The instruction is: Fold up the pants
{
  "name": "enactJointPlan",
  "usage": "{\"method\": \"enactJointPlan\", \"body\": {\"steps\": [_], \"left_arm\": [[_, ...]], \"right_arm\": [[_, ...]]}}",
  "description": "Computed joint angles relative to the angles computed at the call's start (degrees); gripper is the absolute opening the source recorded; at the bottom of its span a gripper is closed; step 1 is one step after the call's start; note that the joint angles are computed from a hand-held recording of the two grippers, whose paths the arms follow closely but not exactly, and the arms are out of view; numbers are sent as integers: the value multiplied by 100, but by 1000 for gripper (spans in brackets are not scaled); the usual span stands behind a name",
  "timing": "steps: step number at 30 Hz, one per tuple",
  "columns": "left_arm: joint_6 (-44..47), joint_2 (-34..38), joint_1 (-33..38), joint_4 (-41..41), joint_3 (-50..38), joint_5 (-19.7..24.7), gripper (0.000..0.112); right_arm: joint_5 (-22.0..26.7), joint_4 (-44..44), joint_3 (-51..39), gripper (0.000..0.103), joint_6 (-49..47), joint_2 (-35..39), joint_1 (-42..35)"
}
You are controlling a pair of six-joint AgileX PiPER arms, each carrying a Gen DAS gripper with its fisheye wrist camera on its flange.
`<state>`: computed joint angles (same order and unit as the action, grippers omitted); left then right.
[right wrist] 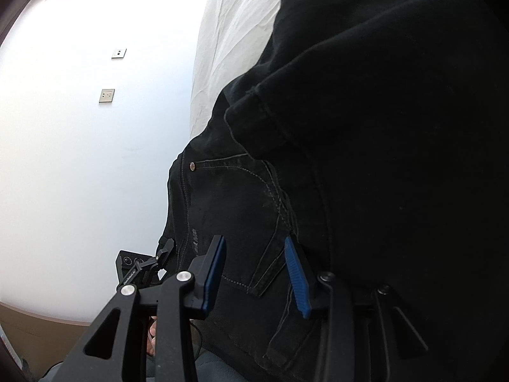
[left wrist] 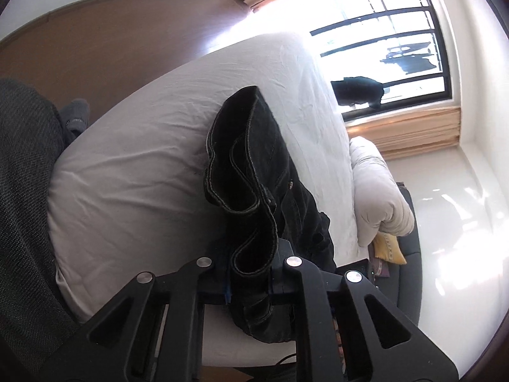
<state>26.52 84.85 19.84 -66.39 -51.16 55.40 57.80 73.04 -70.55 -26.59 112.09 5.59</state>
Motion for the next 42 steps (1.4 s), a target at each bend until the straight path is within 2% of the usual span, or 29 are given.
{"method": "enactJointPlan", "body": {"steps": [7, 11, 13, 17, 22, 25, 27, 33, 35, 36, 37, 38, 39, 42], "left_arm": [[-460, -382, -1177, 712, -932, -539, 11], [-1011, -376, -2046, 1472, -1584, -847, 11], [-1348, -320, -2581, 1971, -1963, -953, 11], [-2222, 119, -4043, 3360, -3005, -1138, 11], [-3036, 1316, -5632, 4899, -4189, -960, 12], [-3217, 1695, -6122, 5310, -4480, -818, 12], [-3147, 1830, -6389, 5499, -4571, -799, 12], [-3127, 2150, -7017, 5992, -4971, -499, 12], [-2999, 2137, -7114, 6053, -4880, -550, 12], [-3055, 2273, -7213, 6160, -5060, -500, 12], [-3036, 2284, -7255, 6214, -5091, -473, 12], [-3073, 2348, -7323, 6296, -5179, -434, 12], [-3110, 2460, -7384, 6343, -5329, -368, 12], [-3109, 2740, -7464, 6371, -5800, -143, 12]], "right_arm": [[-129, 135, 135, 40, -152, -40, 37], [-121, 7, 146, 41, -21, -191, -9], [-145, -54, 210, 55, 4, -452, -116], [307, -157, 233, 62, -70, -1024, -720], [886, -230, 232, 86, -217, -1811, -1696], [908, -755, 206, 98, -69, -2138, -1953], [891, -1105, 216, 98, 87, -2149, -1942], [915, -1069, 442, 98, -116, -1931, -1988], [693, -1401, 423, 92, -104, -2010, -1902], [604, -1693, 360, 77, 56, -2010, -1824], [596, -1915, 253, 56, 214, -1934, -1785], [564, -2110, 239, 48, 314, -1905, -1802], [560, -2152, 299, 35, 239, -1916, -1886], [578, -2117, 470, 26, -43, -2081, -2094]]}}
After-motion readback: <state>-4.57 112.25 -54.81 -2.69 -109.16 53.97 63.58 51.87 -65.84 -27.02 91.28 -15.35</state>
